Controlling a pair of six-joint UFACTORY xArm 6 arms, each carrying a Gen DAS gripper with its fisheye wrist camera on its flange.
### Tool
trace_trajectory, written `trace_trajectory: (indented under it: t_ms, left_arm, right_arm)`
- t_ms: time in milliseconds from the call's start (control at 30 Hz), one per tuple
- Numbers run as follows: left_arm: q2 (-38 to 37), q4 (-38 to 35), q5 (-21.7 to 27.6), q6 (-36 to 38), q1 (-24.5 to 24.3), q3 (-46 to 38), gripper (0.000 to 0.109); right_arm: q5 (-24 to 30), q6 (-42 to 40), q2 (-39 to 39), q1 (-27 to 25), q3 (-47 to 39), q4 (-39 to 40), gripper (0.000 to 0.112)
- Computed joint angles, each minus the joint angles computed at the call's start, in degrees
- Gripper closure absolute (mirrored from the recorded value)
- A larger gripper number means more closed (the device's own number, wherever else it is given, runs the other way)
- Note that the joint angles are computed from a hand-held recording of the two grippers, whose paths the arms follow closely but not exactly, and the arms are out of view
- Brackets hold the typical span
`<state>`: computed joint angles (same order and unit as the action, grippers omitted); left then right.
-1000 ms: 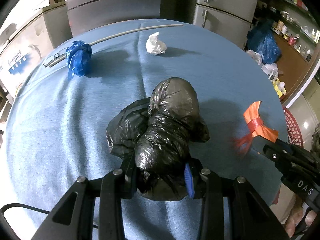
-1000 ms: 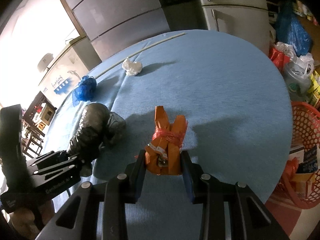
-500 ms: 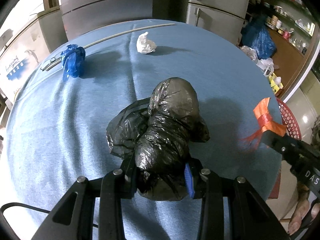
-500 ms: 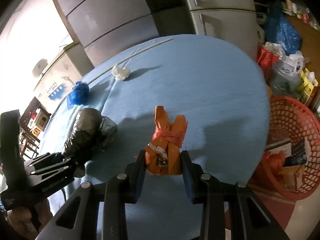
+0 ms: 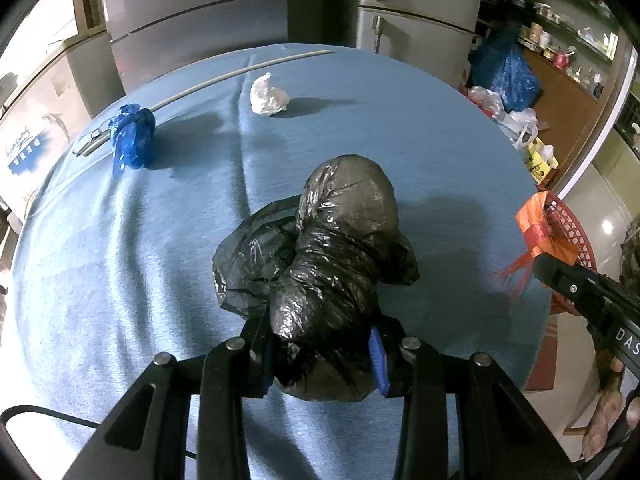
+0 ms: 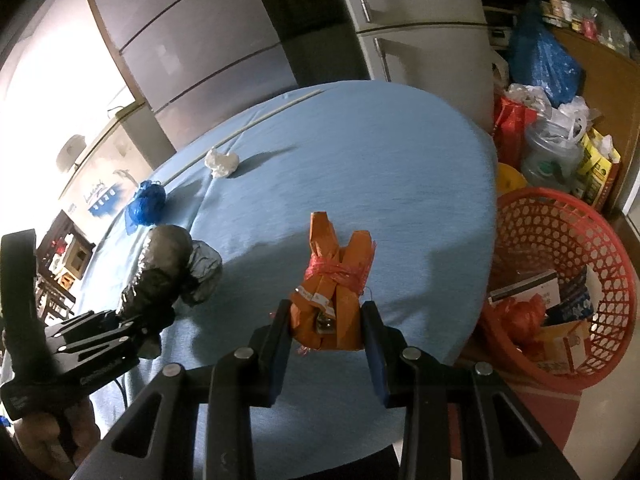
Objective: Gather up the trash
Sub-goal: 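Carry orange item and black bag over the red basket and release both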
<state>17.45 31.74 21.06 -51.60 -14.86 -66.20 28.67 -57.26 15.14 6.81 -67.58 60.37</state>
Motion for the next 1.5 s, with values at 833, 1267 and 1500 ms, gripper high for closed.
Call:
trace_trajectory:
  t_ms: [833,1267,1500]
  left_arm:
    - [3.04,-1.43,1.68,3.80,-3.45,-5.20,0.070]
    - [6.66,-3.96,2.17,8.65,-6.09,-11.01,0.070]
    - [11.06,-8.04,2.74,14.85,-8.93,-18.31,0.070]
  right_arm:
    - [-1.80,-0.25,-0.10,-5.74,0.04,2.47,0.076]
    - [-4.28,1.88,-0.45,-10.44,0.42,1.04,0.076]
    - [-5.00,2.39,-0.28,-12.31,0.09,0.58,0.076]
